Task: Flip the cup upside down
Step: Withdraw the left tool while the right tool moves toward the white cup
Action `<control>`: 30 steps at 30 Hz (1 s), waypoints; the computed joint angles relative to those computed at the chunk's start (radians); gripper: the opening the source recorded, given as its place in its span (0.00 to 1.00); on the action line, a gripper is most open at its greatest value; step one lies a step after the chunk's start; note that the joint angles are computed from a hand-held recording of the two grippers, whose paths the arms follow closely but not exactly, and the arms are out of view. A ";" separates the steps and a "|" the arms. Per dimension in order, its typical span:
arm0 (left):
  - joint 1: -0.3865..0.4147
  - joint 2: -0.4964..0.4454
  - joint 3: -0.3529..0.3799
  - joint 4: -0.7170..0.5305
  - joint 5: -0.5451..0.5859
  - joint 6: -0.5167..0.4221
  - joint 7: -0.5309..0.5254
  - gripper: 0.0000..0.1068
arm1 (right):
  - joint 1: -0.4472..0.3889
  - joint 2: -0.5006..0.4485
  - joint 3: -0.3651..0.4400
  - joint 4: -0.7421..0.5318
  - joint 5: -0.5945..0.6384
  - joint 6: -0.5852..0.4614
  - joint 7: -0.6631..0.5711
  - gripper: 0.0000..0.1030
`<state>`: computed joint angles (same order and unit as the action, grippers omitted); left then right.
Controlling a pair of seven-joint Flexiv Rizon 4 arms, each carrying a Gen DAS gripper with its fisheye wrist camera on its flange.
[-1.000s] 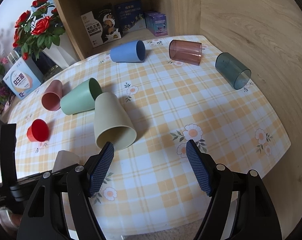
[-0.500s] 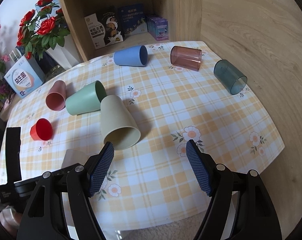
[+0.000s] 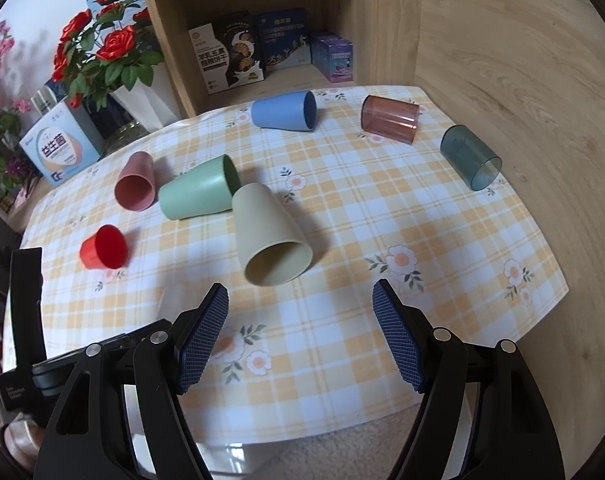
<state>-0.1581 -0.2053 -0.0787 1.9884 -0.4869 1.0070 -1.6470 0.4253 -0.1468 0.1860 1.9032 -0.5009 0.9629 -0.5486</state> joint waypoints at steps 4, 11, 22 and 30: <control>0.002 0.034 0.022 0.010 0.058 0.012 -0.007 0.87 | 0.000 -0.003 0.015 -0.020 0.067 0.002 -0.038 0.70; 0.018 0.134 0.077 0.049 0.251 0.118 -0.039 0.91 | 0.008 -0.029 0.029 -0.090 0.198 -0.025 -0.123 0.70; 0.157 0.290 0.119 0.148 0.599 0.321 -0.165 0.91 | 0.019 -0.160 0.054 -0.308 0.346 -0.127 -0.405 0.70; 0.161 0.312 0.142 0.222 0.499 0.441 -0.112 0.91 | 0.053 -0.288 0.068 -0.511 0.468 -0.375 -0.567 0.70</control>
